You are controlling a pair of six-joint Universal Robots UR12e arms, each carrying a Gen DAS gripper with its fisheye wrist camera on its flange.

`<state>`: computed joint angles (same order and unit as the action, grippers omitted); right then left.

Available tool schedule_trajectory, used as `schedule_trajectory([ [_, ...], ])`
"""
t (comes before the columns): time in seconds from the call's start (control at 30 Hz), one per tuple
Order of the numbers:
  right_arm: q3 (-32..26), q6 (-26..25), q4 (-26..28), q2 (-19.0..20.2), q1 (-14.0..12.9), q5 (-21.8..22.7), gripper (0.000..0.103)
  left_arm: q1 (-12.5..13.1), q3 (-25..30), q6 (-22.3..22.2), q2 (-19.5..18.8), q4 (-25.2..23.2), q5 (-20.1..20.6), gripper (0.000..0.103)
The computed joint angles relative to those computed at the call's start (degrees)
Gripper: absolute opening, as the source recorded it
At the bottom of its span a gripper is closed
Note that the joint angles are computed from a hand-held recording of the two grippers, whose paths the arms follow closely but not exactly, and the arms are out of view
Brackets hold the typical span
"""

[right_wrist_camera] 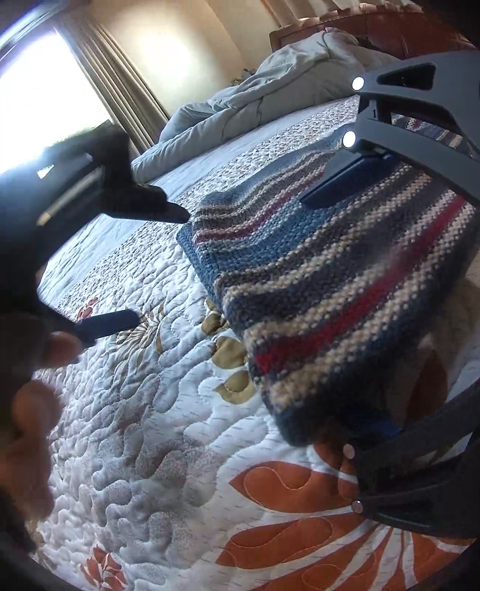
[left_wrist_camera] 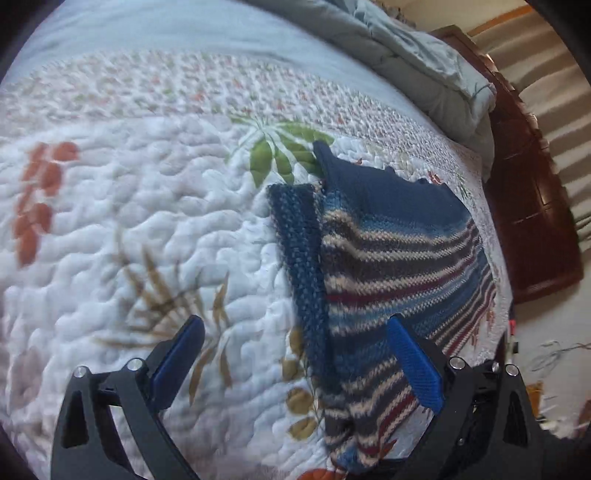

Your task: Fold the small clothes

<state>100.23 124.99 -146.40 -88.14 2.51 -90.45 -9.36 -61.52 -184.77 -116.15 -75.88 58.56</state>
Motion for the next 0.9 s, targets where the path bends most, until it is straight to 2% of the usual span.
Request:
schedule_trajectory([
  [0.1, -0.6, 1.11, 0.13, 0.4, -0.6, 1.12, 0.093, 0.12, 2.98, -0.21, -2.67, -3.19, -1.98, 0.099],
  [0.23, -1.08, 2.23, -0.56, 0.99, -0.92, 1.95, 0.093, -0.01, 4.63, -1.63, -4.55, -2.07, -4.4, 0.099],
  [0.37, -1.77, 2.03, -0.32, 1.63, -1.47, 3.1, 0.093, -0.37, 7.75, -1.36, -6.57, -4.2, -4.29, 0.099],
  [0.43, -1.82, 1.86, -0.81, 1.73, -1.7, 3.38, 0.093, -0.5, 9.11, -1.24, -7.36, -4.86, -5.46, 0.099],
  [0.57, -2.33, 2.06, -0.61, 2.11, -2.12, 3.65, 0.093, -1.33, 11.31, 1.41, -8.43, -7.59, -6.59, 0.099],
  [0.67, -1.67, 1.53, -1.59, 1.67, -2.26, 3.11, 0.093, -1.65, 11.55, 2.03, -8.6, -8.4, -5.37, 0.099],
  [0.8, -0.16, -0.49, -3.96, 1.09, -2.45, 2.26, 0.093, -0.44, 10.13, -0.34, -8.13, -7.45, -8.93, 0.099],
  [0.9, 0.28, -0.63, -5.32, 1.15, -2.35, 2.12, 0.093, -0.43, 10.41, -0.65, -8.45, -7.64, -9.49, 0.099],
])
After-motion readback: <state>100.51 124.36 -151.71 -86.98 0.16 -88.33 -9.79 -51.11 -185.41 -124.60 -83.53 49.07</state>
